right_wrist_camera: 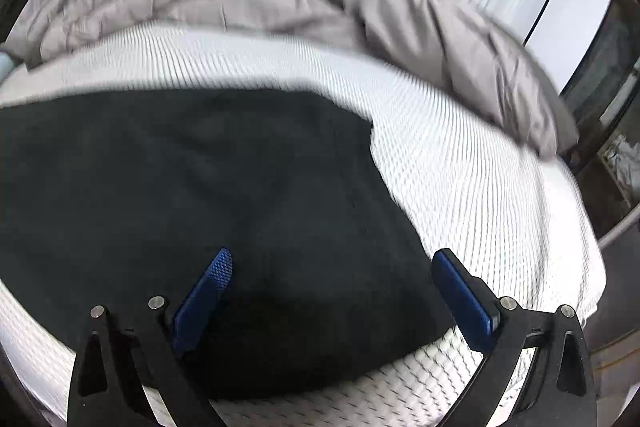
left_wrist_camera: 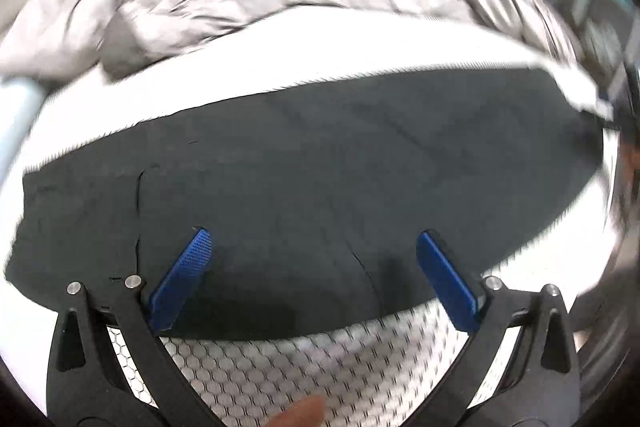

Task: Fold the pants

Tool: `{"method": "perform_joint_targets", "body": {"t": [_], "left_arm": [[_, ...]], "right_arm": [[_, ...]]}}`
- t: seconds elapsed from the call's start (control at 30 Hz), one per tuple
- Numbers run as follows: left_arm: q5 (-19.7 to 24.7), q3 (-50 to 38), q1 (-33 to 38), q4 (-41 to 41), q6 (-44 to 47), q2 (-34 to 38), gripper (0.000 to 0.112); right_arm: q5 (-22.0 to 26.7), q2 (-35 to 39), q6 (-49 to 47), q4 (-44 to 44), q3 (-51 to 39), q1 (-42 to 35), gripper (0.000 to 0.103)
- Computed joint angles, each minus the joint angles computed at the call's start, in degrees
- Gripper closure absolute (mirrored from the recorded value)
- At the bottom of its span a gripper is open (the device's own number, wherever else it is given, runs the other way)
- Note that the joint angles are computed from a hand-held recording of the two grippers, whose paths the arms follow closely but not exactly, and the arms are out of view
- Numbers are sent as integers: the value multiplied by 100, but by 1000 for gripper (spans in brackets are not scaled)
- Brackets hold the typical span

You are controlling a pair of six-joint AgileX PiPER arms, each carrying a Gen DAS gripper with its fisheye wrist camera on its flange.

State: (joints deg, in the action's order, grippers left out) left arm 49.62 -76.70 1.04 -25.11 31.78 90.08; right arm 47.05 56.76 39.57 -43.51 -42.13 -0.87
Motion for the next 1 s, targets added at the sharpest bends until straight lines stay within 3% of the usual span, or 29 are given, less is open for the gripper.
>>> {"method": "perform_joint_targets", "body": {"t": [0.1, 0.2, 0.27, 0.3, 0.37, 0.47, 0.53, 0.63, 0.73, 0.8, 0.83, 1.0], "left_arm": [[70, -666, -122, 292, -635, 679, 10], [160, -1369, -420, 1053, -1445, 1462, 12], [-69, -1431, -585, 1404, -1553, 1673, 17], [-221, -1322, -512, 1406, -1380, 1655, 20], [-389, -1070, -293, 1402, -1218, 1526, 33], [-589, -455, 394, 844, -313, 1132, 41], [-341, -378, 872, 92, 547, 1076, 60], [-154, -294, 1181, -329, 1032, 962, 61], [-148, -221, 1135, -457, 1003, 683, 61], [11, -322, 991, -724, 959, 603, 55], [49, -448, 831, -674, 747, 644, 53], [141, -2086, -470, 590, -1099, 1960, 53]], "right_arm": [[-277, 581, 430, 262, -436, 838, 1], [-856, 1743, -202, 1177, -1089, 1311, 1], [-1091, 2440, -830, 1641, -1524, 1508, 1], [-1125, 2762, -983, 1740, -1718, 1637, 1], [-750, 3277, -650, 1251, -1994, 2088, 3], [-723, 3185, -710, 1258, -1844, 1679, 2], [-527, 2897, -499, 1128, -1630, 1253, 1], [15, 2831, 281, 249, -1527, 801, 1], [38, 2686, 428, 326, -1596, 499, 1], [223, 2696, 837, -45, -1657, 891, 1], [87, 2733, 810, 25, -1761, 1106, 1], [-496, 3422, 24, 1066, -2472, 1980, 1]]}}
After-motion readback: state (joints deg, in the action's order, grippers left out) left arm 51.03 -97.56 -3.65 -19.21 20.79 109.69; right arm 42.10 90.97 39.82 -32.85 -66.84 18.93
